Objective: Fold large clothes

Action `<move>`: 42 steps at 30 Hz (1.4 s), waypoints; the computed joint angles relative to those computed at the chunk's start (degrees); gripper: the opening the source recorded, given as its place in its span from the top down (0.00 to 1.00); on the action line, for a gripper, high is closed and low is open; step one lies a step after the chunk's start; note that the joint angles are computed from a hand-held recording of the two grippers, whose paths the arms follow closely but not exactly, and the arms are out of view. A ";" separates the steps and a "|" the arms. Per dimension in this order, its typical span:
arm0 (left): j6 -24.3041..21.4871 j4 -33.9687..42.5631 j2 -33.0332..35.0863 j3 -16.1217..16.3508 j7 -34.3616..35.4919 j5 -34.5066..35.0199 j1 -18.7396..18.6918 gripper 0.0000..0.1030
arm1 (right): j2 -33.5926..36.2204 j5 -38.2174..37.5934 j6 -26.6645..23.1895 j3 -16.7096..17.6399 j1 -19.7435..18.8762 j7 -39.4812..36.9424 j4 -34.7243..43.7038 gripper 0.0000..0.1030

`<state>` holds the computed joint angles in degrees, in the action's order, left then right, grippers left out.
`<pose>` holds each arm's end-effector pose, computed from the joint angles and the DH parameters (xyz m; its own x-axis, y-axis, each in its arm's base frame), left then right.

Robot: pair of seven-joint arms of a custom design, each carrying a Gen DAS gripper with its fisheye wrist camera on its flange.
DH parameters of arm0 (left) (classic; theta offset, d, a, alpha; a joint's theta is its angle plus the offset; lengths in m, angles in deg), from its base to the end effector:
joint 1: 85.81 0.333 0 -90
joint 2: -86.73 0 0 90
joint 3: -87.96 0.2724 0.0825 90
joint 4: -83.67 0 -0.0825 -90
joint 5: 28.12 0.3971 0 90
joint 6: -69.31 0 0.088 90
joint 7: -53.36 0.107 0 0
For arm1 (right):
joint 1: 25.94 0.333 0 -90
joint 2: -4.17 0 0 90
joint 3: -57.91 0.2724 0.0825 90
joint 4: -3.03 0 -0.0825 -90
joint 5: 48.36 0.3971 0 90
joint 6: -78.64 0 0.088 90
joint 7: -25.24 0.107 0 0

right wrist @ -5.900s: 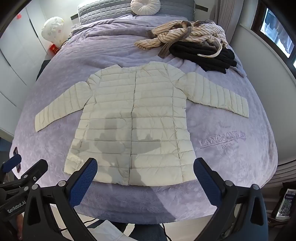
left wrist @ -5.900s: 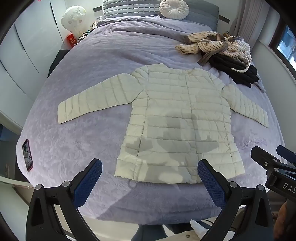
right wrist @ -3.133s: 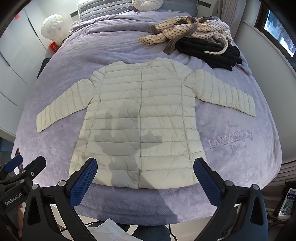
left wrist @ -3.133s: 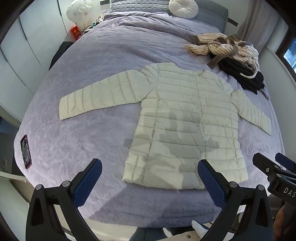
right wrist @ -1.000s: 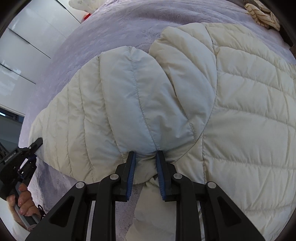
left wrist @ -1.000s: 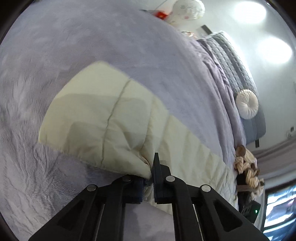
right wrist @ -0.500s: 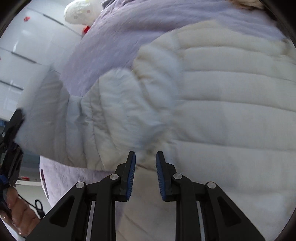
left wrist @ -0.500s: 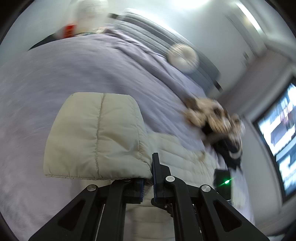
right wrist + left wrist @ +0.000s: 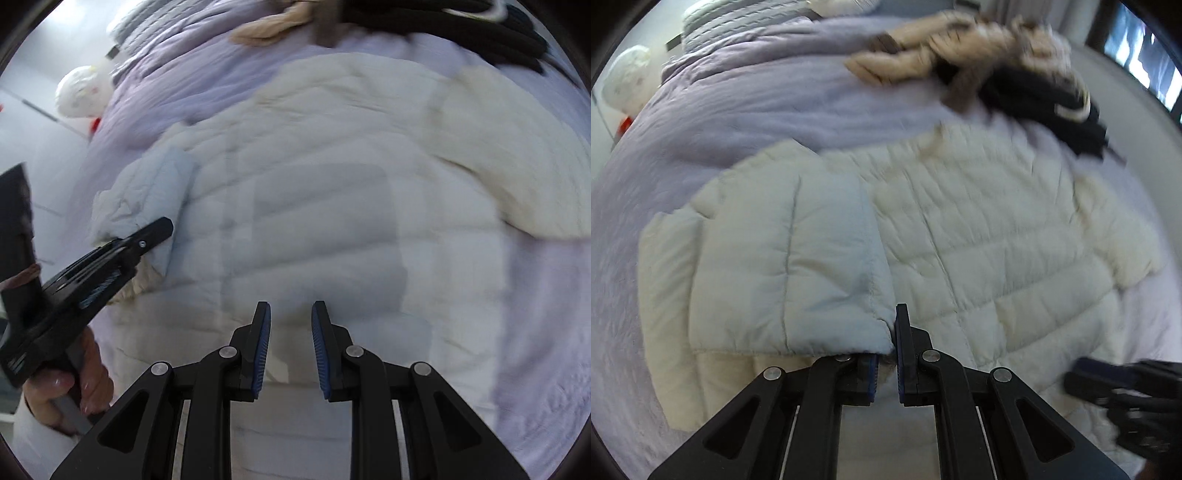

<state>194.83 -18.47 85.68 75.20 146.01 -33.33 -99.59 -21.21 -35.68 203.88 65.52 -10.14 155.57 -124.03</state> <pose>0.5417 -0.2752 0.5503 -0.4677 -0.8814 0.0660 -0.8164 0.4021 -0.4145 0.4421 0.2069 0.5504 -0.3144 -0.8728 -0.3733 -0.8936 0.4048 -0.1939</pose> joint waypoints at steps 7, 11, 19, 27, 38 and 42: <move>0.39 -2.33 -1.72 -1.37 -1.75 7.72 -1.87 0.91 | -7.05 0.63 -0.73 0.00 -0.60 2.62 -6.41 0.75; 1.87 -4.63 -4.05 -1.17 -0.68 7.27 -2.33 0.83 | -8.07 0.47 -0.88 0.22 -1.21 3.60 -6.82 0.75; 4.21 -6.30 -5.82 -0.53 0.65 6.34 -2.66 0.01 | -7.50 -0.64 -2.92 0.26 -1.73 2.37 -4.84 0.75; 9.16 -15.18 -15.87 5.15 0.33 -1.39 0.64 0.01 | 0.53 -4.12 -2.76 1.56 -0.86 -0.74 3.93 0.19; 9.05 -14.32 -9.76 6.67 -18.32 12.22 11.80 0.01 | 29.29 -29.62 -9.24 5.76 8.21 -10.26 36.05 0.19; 9.86 -15.08 -9.05 6.66 -18.14 10.53 11.32 0.01 | 37.62 -38.77 -14.42 3.19 13.16 -9.40 44.42 0.19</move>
